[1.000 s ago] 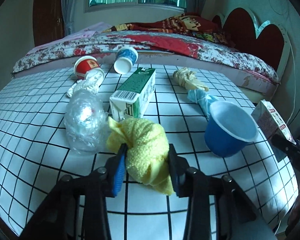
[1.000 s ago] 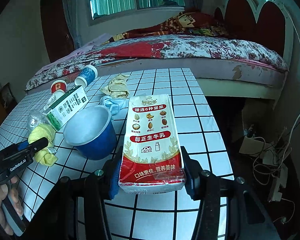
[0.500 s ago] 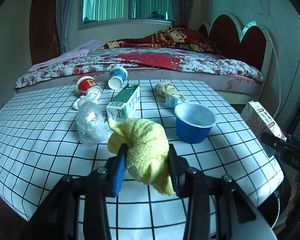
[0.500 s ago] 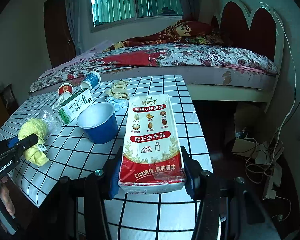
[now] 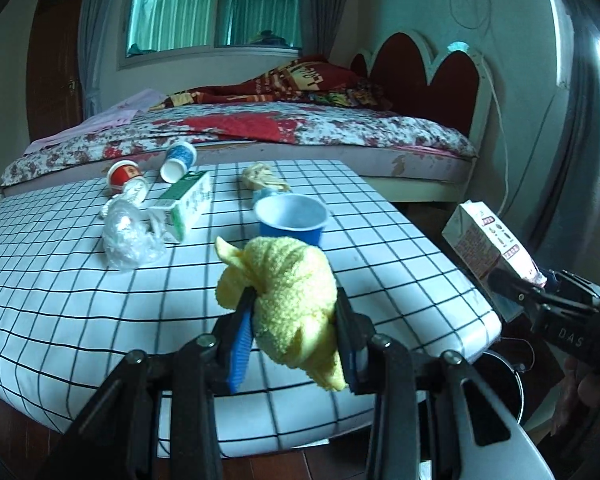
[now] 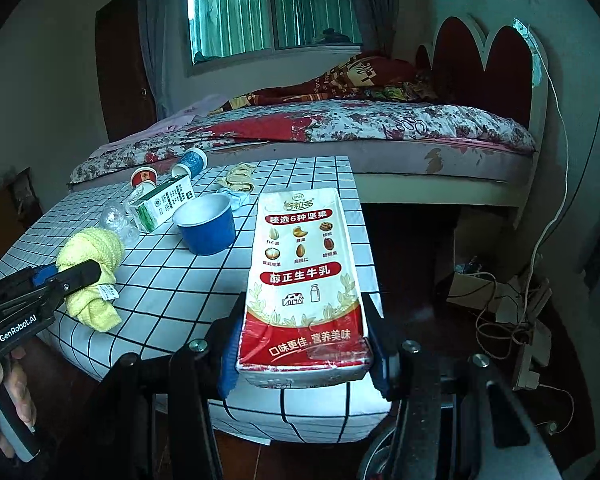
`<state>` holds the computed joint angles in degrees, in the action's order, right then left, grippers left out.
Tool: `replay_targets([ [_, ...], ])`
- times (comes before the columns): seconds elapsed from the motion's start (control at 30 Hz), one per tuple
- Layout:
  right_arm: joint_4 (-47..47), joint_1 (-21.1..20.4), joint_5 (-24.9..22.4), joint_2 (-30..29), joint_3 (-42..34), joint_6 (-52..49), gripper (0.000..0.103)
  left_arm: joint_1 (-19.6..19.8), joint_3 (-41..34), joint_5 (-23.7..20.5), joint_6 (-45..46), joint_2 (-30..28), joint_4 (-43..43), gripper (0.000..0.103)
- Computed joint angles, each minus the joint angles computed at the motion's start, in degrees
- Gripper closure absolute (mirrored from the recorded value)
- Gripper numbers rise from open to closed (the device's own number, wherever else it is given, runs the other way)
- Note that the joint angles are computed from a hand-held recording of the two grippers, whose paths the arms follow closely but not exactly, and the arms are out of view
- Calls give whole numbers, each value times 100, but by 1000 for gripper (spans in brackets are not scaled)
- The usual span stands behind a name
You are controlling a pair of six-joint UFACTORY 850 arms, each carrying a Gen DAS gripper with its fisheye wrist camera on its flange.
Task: Collect trash
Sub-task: 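Carry the yellow cloth and milk carton over the bin and release both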
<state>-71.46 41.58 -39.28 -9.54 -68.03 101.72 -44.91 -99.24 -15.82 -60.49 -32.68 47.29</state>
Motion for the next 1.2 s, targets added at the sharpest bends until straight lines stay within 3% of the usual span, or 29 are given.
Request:
replay_targets([
  [0.13,95,36,-201,308,372,124,50,-168,-109,120,377,-83,-298,65],
  [0.37,355,21,-485,845,976,205,50,-463,-466,285,1936,-319,-1570,65],
  [0.63,716,36,-737,1460,1609,168,50,-759,-835,337,4494,-612,-3903,65],
  [0.9,1171,32,-767,2105,2339,223,50,-1010,-1163,75,7158,-884,-6282,65],
  [1.2,1481,43,-620,2721,3043,392,50,-1214,-1433,-323,8118,-1175,-7014,65],
])
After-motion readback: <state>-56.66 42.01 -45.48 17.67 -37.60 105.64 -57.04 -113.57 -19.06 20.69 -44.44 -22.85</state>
